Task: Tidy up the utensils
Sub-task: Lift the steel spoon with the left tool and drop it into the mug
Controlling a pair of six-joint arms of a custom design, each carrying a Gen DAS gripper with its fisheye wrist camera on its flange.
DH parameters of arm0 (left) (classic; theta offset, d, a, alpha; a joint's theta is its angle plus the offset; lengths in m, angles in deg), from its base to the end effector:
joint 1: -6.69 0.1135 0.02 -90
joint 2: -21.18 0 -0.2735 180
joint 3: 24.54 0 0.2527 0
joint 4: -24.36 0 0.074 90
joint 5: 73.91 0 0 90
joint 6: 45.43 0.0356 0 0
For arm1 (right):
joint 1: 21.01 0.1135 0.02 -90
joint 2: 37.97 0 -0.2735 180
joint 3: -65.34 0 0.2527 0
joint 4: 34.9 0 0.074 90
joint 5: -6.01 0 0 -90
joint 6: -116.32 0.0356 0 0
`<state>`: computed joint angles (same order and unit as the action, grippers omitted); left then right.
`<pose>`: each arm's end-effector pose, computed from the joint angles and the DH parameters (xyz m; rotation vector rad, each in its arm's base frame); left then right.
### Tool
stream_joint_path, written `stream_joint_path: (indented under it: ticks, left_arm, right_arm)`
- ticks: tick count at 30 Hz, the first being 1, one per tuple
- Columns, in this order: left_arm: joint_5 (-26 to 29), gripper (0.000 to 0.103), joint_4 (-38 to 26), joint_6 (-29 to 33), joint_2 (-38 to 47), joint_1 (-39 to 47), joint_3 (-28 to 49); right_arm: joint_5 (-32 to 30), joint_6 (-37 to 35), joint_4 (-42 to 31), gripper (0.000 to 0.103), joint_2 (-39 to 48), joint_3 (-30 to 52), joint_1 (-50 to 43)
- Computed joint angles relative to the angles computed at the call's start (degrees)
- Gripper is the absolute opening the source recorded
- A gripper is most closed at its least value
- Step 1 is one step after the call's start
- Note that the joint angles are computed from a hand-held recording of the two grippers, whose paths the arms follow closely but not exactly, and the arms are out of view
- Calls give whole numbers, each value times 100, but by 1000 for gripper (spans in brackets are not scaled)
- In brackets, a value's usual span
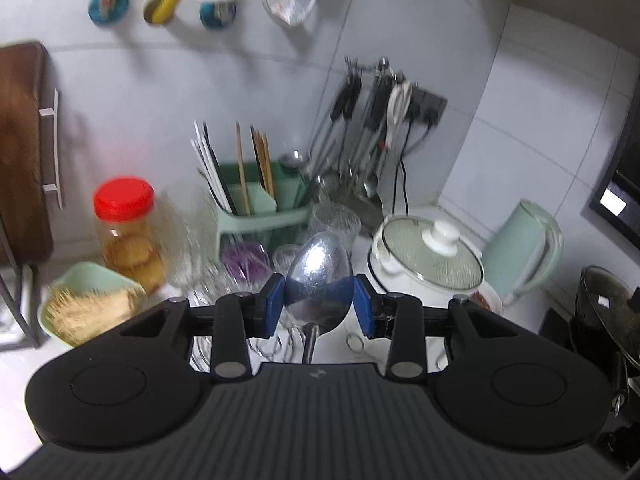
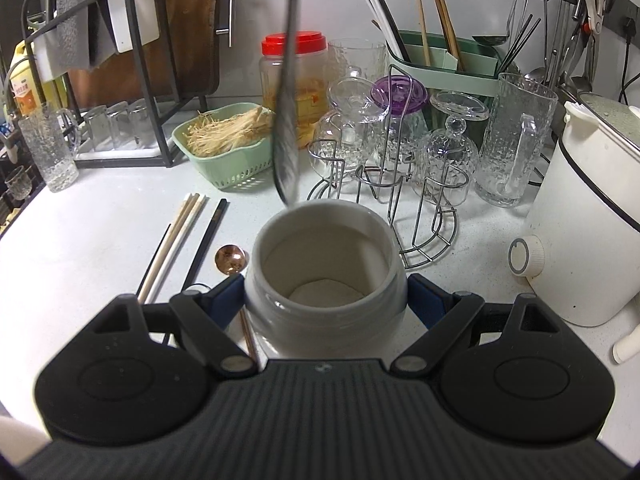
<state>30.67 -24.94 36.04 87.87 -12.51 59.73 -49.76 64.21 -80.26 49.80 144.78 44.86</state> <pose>0.2284 -0.0890 0.3840 0.3525 2.1260 -0.5541 0.1494 0.2844 0.2668 -0.3297 2.2812 0.1557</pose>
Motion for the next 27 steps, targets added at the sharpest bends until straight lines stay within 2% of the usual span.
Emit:
stream_joint_path:
  ticks: [10, 20, 27]
  left_arm:
    - [330, 43, -644, 197, 551, 121, 99]
    - [248, 43, -1592, 574, 1151, -15, 607]
    - [106, 43, -1882, 732, 1329, -47, 653]
  right_arm:
    - [39, -14, 87, 89, -38, -79, 23]
    - [43, -52, 148, 89, -59, -121, 22]
    - [61, -83, 203, 89, -89, -162, 36]
